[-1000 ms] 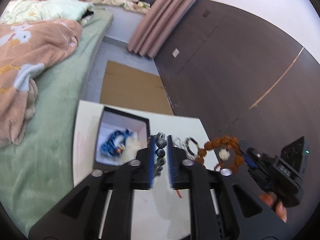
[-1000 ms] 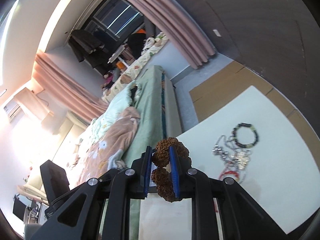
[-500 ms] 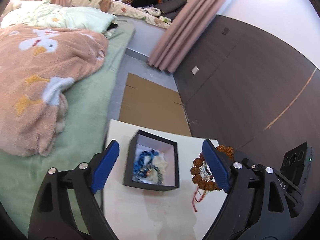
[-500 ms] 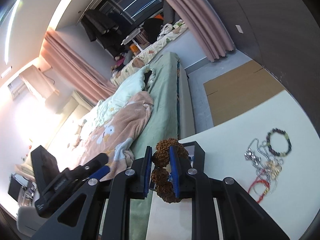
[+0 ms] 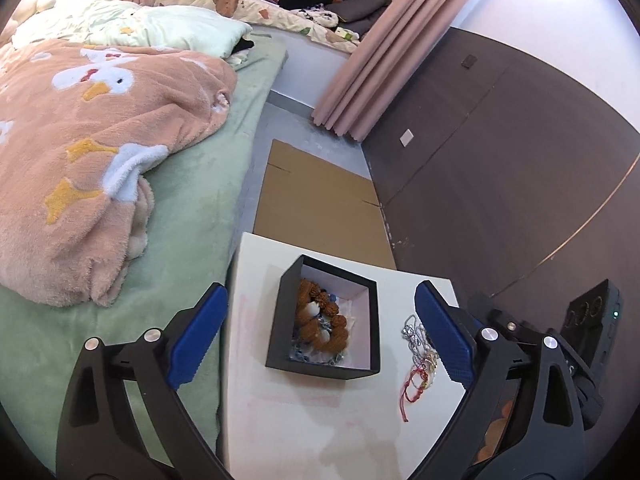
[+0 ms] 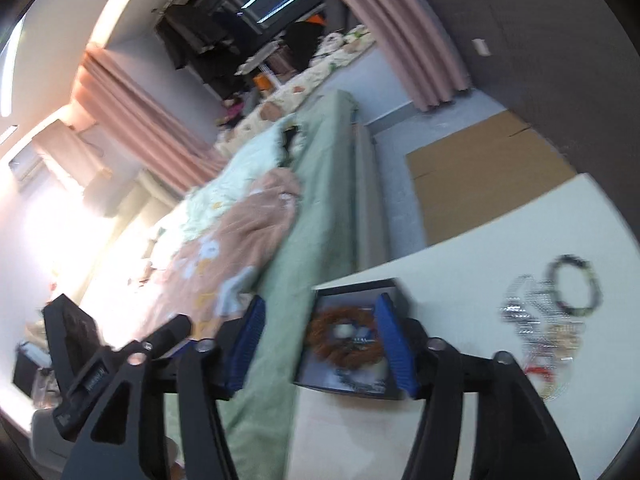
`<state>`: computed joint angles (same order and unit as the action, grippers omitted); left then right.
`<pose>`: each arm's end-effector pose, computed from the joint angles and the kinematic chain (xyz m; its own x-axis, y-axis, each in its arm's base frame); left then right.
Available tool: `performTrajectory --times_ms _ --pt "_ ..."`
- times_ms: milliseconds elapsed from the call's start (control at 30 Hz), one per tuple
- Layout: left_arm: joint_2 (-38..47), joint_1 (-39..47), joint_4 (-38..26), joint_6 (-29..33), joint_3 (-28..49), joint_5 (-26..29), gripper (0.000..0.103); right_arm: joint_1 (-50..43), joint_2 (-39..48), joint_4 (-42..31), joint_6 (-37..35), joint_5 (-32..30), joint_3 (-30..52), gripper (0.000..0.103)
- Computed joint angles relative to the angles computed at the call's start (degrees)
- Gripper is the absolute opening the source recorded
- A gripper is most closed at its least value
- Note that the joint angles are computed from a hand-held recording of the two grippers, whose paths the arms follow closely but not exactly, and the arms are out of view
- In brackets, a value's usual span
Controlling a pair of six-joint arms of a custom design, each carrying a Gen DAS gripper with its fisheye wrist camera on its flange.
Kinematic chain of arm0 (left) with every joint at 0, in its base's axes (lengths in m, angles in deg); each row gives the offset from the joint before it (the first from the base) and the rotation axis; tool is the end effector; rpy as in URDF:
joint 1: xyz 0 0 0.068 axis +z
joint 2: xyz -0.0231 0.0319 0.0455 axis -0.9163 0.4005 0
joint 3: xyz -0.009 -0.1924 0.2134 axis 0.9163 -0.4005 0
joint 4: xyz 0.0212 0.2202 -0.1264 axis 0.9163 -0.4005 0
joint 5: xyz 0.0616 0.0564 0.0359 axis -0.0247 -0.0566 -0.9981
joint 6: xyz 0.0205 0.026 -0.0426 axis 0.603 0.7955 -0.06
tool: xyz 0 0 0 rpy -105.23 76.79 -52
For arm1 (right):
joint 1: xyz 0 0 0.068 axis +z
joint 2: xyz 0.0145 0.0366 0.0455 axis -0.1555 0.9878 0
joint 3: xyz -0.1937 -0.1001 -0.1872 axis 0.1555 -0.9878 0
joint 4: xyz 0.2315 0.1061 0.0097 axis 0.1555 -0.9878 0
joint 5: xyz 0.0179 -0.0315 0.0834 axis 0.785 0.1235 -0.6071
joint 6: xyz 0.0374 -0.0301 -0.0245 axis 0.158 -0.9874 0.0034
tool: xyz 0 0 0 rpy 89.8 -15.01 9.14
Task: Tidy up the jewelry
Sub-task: 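Release the brown bead bracelet from the right gripper into the black box, then grasp the red string bracelet with the left gripper and lift it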
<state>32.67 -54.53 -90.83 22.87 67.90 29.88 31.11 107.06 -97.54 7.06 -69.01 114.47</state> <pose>0.2787 0.0335 0.3226 -0.7877 -0.0246 -0.6156 0.3514 0.8027 -0.4818 0.1831 0.1376 0.3421 -0.5699 0.5729 -0.5890 0.2048 0.7932 0.5735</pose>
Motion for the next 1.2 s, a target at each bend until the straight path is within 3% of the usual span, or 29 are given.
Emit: performTrajectory --times_ms 67,333,667,1033,1200 --pt "-0.65 -1.37 0.37 -0.21 -0.69 -0.75 0.094 0.35 -2.31 -6.11 1.53 2.3 0.56 0.072" --pt "-4.26 -9.14 3.13 -3.33 -4.46 -4.37 0.094 -4.05 -10.86 -19.96 3.9 0.27 -0.38 0.084" --pt "-9.1 -23.43 8.02 -5.22 -10.8 -11.47 0.093 -13.15 -18.38 -29.48 0.95 -5.7 -2.0 0.091" --pt "-8.05 -39.86 11.5 -8.09 -16.75 -20.0 0.053 -30.3 -22.27 -33.15 -12.15 -16.56 -5.47 0.092" --pt "-6.01 -46.66 14.65 -10.21 -19.24 -25.25 0.046 -36.13 -22.74 -34.08 -16.0 -19.31 -6.11 0.091"
